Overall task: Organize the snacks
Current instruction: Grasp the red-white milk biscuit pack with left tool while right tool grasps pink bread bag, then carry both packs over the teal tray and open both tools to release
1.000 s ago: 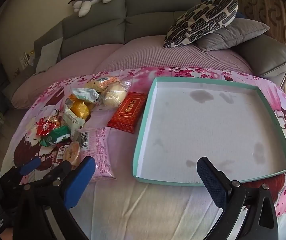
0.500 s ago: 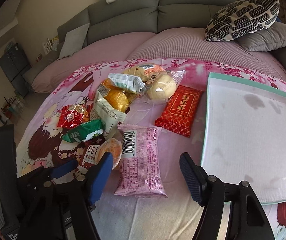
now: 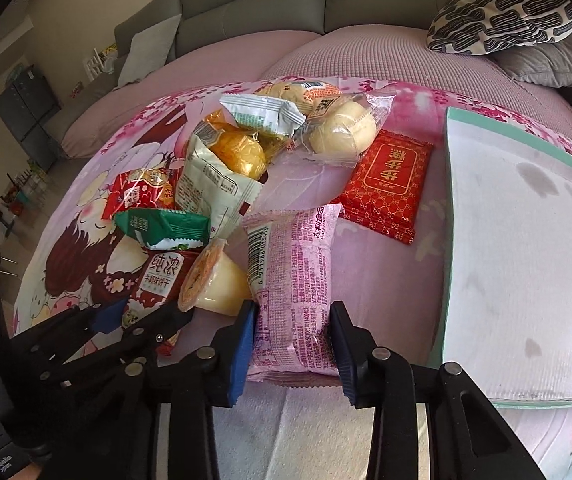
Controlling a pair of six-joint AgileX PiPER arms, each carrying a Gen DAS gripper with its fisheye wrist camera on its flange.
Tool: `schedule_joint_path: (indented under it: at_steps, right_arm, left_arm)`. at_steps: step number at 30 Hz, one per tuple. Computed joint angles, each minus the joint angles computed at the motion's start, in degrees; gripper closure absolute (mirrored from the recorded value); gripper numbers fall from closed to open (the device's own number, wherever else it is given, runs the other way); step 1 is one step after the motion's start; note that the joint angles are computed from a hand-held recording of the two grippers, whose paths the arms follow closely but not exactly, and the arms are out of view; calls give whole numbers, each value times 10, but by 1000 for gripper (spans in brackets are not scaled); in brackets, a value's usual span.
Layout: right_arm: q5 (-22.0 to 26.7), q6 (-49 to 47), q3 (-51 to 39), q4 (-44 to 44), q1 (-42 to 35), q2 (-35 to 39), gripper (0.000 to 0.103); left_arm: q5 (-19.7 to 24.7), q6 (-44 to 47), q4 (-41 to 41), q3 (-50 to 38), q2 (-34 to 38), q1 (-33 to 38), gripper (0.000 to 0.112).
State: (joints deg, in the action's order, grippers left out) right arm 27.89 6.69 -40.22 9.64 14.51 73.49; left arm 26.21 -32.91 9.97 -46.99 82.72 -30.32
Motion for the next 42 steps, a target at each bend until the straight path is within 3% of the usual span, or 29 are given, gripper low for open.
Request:
schedule_joint_path:
  at_steps: [8, 9, 10, 11, 16, 18, 21, 25, 32, 37, 40, 42]
  right_arm:
    - [12, -42, 2, 51, -30, -34, 66]
    - [11, -52, 5, 61, -38, -43, 66]
    - [11, -63, 6, 73, -45, -51, 66]
    - [13, -72, 7, 82, -52, -59, 66]
    - [21, -109, 11, 122, -90, -82, 66]
    - [22, -115, 14, 124, -100, -85, 66]
    - [18, -124, 20, 133, -110, -86, 66]
    - [21, -113, 25, 120, -103, -86, 66]
    - [36, -52, 54, 57, -73, -108, 66]
    - [56, -16, 69, 11, -58, -141, 66]
    - [57, -21, 71, 15, -65, -141, 66]
    - [59, -22, 69, 15, -66, -139, 66]
  left_arm:
    - [34, -38, 35, -5, -50, -8, 71]
    - [40, -46, 44, -8, -58, -12, 75]
    - [44, -56, 56, -12, -64, -16, 100]
    - [48, -57, 56, -17, -69, -17, 106]
    - [79, -101, 109, -46, -63, -52, 106]
    - [81, -88, 89, -43, -62, -50, 106]
    - [94, -77, 69, -40, -56, -43, 101]
    - [106, -60, 35, -37, -46, -43, 78]
    - [140, -112, 82, -40, -33, -83, 71]
    - [148, -105, 65, -32, -30, -77, 59]
    - [137, -92, 50, -27, -24, -75, 60]
    - [131, -93, 54, -24, -25, -78, 69]
